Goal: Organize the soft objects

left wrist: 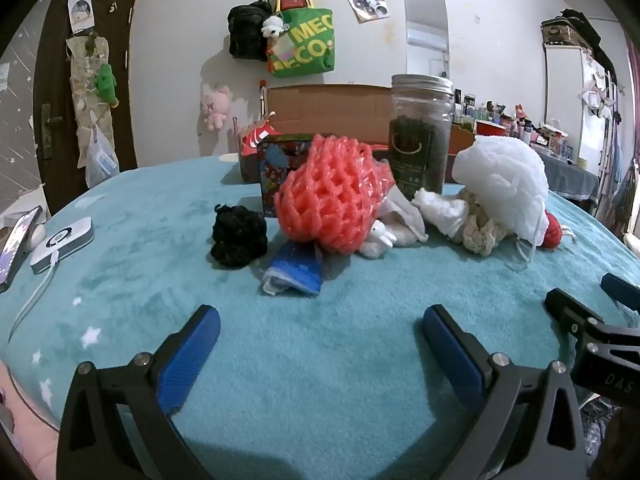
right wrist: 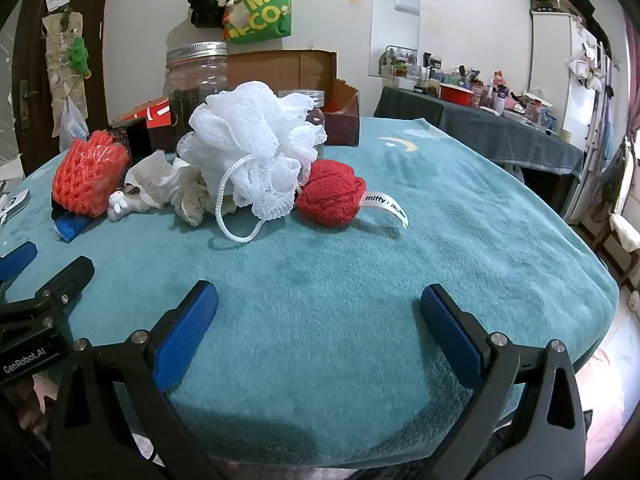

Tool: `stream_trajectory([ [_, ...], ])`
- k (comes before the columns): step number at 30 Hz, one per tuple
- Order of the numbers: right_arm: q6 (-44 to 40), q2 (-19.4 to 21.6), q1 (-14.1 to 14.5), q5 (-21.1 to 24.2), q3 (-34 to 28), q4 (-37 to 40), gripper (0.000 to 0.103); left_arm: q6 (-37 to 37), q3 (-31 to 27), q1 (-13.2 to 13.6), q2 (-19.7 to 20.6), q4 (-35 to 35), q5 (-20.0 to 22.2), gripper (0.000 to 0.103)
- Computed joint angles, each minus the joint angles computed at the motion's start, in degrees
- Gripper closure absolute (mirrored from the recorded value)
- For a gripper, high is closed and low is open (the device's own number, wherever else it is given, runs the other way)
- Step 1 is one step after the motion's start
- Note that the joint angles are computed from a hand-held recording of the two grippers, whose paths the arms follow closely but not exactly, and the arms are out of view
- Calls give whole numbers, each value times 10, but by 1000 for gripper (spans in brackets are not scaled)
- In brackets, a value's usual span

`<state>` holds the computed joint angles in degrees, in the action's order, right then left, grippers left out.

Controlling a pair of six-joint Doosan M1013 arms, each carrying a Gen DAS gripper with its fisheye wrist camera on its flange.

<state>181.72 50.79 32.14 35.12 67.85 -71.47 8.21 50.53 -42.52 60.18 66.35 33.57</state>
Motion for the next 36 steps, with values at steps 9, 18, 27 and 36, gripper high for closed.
stream_trajectory([
  [9, 0, 0, 0, 0, 1, 1, 0, 2, -3, -1, 1, -2, 3, 0],
  [18, 2, -1, 0, -1, 1, -1, 0, 0, 0, 0, 0, -2, -1, 0],
  [27, 3, -1, 0, -1, 1, -2, 0, 0, 0, 0, 0, -3, -1, 0],
  [36, 4, -1, 0, -1, 1, -2, 0, 1, 0, 0, 0, -4, -1, 0],
])
